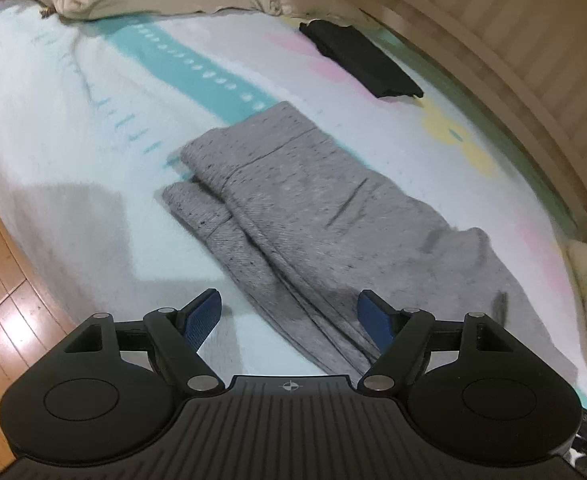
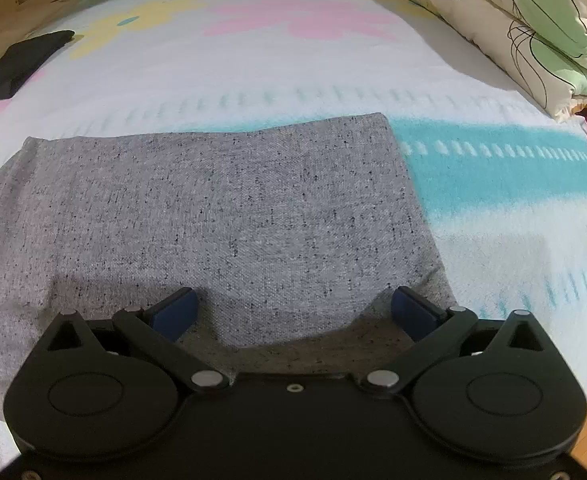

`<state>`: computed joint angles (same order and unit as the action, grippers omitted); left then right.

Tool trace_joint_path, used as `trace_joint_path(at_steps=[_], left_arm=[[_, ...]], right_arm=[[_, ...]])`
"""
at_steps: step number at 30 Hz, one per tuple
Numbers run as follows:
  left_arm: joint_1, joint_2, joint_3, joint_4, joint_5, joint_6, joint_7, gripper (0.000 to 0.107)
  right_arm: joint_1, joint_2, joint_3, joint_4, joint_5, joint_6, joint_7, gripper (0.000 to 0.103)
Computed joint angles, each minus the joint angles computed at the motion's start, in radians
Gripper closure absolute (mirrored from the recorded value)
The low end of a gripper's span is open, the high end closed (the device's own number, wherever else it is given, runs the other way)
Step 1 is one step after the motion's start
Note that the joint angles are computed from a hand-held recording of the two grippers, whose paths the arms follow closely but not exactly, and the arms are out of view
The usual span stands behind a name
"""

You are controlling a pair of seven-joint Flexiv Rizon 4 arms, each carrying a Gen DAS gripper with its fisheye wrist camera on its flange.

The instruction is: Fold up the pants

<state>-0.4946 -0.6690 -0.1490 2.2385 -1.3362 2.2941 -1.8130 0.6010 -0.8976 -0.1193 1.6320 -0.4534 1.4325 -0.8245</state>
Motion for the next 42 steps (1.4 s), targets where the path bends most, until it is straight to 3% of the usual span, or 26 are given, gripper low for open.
trace_joint_path(at_steps=[3, 7, 10, 16, 19, 22, 24, 25, 26, 28, 32, 34, 35, 37, 39, 40, 42], left_arm=[[0.043, -0.023, 0.027, 0.035, 0.172, 0.019, -0.176, 0.028], [0.041, -0.057, 0.070, 0.007, 0.206, 0.049, -0.187, 0.019], [0.084, -0.076, 0.085, 0.008, 0.304, 0.079, -0.253, 0.012], [0.132, -0.106, 0.107, -0.002, 0.403, 0.107, -0.291, 0.012], [0.144, -0.130, 0.094, 0.011, 0.429, 0.184, -0.413, 0.012], [0.158, -0.126, 0.091, 0.018, 0.445, 0.183, -0.435, 0.015], [0.154, -0.112, 0.092, 0.011, 0.422, 0.147, -0.404, 0.016], [0.148, -0.104, 0.096, 0.008, 0.408, 0.125, -0.378, 0.023], [0.118, -0.099, 0.104, -0.005, 0.336, 0.100, -0.326, 0.045], [0.062, -0.098, 0.107, -0.034, 0.166, 0.071, -0.217, 0.074], [0.099, -0.096, 0.088, -0.002, 0.242, 0.108, -0.292, 0.082], [0.073, -0.094, 0.091, -0.020, 0.183, 0.111, -0.222, 0.085], [0.064, -0.097, 0.090, -0.030, 0.160, 0.126, -0.198, 0.086], [0.050, -0.097, 0.080, -0.042, 0.123, 0.164, -0.157, 0.087], [0.039, -0.095, 0.063, -0.071, 0.066, 0.195, -0.085, 0.087], [0.035, -0.093, 0.053, -0.083, 0.045, 0.217, -0.050, 0.087], [0.028, -0.089, 0.033, -0.114, 0.004, 0.260, 0.038, 0.087]], right_arm=[[0.010, -0.004, -0.017, 0.003, -0.002, 0.020, 0.006, 0.000], [0.035, -0.008, -0.052, 0.018, -0.001, 0.055, 0.018, 0.000], [0.046, -0.012, -0.065, 0.018, 0.003, 0.059, 0.022, 0.000], [0.050, -0.014, -0.071, 0.021, 0.005, 0.066, 0.019, 0.000], [0.030, -0.011, -0.046, 0.016, 0.008, 0.066, -0.002, 0.001], [-0.040, 0.004, 0.047, 0.009, 0.008, 0.090, -0.087, 0.018], [-0.033, 0.014, 0.041, 0.026, 0.022, 0.166, -0.109, 0.019], [-0.016, 0.016, 0.025, 0.033, 0.037, 0.207, -0.111, 0.019], [-0.008, 0.013, 0.024, 0.035, 0.051, 0.252, -0.122, 0.019], [-0.023, 0.003, 0.073, 0.016, 0.055, 0.277, -0.170, 0.020], [-0.105, -0.041, 0.251, -0.048, 0.006, 0.229, -0.307, 0.049], [-0.132, -0.060, 0.350, -0.095, 0.083, 0.110, -0.458, 0.050], [-0.117, -0.063, 0.351, -0.106, 0.115, 0.070, -0.494, 0.050], [-0.059, -0.060, 0.255, -0.054, 0.031, 0.172, -0.393, 0.050], [-0.033, -0.053, 0.219, -0.034, 0.014, 0.201, -0.400, 0.050], [-0.053, -0.053, 0.250, -0.041, 0.016, 0.185, -0.426, 0.051], [-0.151, -0.064, 0.389, -0.077, 0.024, 0.109, -0.491, 0.051]])
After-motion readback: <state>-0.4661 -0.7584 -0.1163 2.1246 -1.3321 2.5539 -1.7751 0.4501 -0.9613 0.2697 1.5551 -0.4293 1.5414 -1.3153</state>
